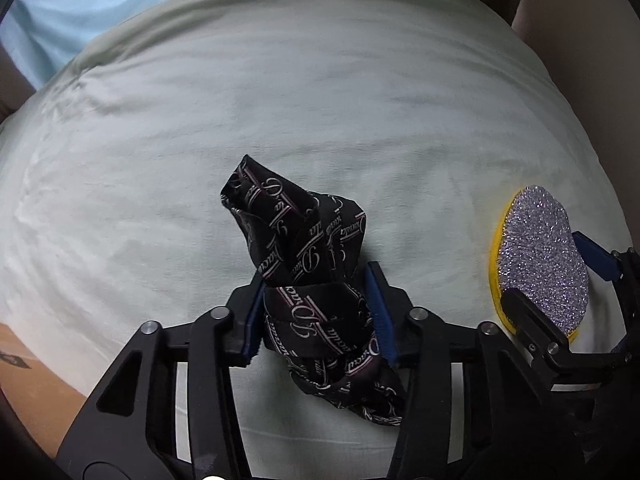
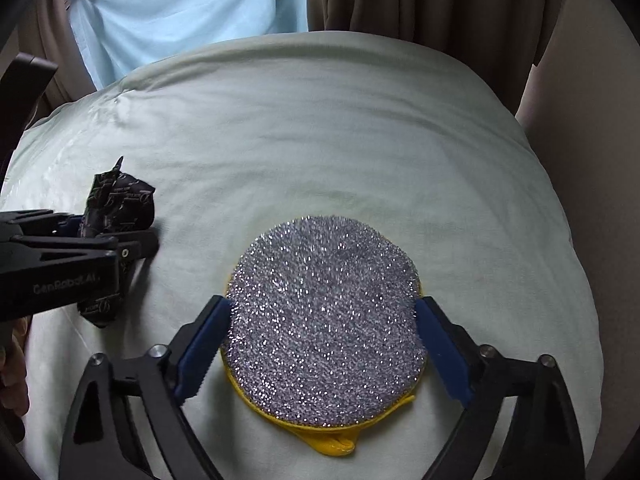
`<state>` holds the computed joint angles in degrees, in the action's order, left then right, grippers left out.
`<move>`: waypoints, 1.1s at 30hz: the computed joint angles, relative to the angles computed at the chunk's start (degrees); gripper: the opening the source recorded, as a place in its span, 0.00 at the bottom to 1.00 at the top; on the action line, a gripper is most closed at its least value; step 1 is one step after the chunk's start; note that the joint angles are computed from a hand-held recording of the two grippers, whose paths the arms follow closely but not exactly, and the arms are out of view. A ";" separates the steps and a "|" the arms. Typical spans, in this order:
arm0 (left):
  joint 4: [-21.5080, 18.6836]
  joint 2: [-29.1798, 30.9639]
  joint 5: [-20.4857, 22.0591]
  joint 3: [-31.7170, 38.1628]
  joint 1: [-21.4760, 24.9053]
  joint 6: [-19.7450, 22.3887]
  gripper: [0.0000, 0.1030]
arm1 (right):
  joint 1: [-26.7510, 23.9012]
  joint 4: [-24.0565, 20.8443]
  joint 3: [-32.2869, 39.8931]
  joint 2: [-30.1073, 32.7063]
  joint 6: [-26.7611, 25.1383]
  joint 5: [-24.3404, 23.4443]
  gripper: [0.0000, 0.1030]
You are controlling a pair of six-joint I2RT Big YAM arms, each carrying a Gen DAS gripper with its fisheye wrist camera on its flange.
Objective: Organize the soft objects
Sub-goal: 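Close the left tool on the black scrunchie while the right tool grasps the glitter pad, then carry the scrunchie and glitter pad over the box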
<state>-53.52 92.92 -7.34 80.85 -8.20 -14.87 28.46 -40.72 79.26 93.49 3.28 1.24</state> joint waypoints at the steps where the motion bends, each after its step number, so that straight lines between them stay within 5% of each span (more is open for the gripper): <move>1: -0.08 0.01 0.01 0.05 -0.11 -0.05 0.35 | 0.04 -0.16 0.20 0.15 -0.32 -0.14 0.77; 6: -1.15 -0.23 0.02 0.50 -0.25 0.11 0.29 | 0.82 -0.53 0.17 -0.28 -1.30 -1.14 0.49; 9: -2.09 -1.46 0.04 0.53 -0.76 0.04 0.29 | 0.92 -1.77 0.33 -1.19 -0.95 -1.80 0.43; 22: -10.97 -9.34 -0.16 5.93 -1.70 -0.13 0.29 | 0.77 -10.80 4.92 -9.55 4.02 -0.31 0.42; 33: -20.78 -18.76 1.02 13.47 0.18 -1.62 0.29 | 6.06 -25.63 19.75 -13.24 8.84 5.07 0.42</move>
<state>-74.30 74.15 -6.32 94.32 -8.02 -16.49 34.52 -66.35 99.01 80.25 12.12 6.31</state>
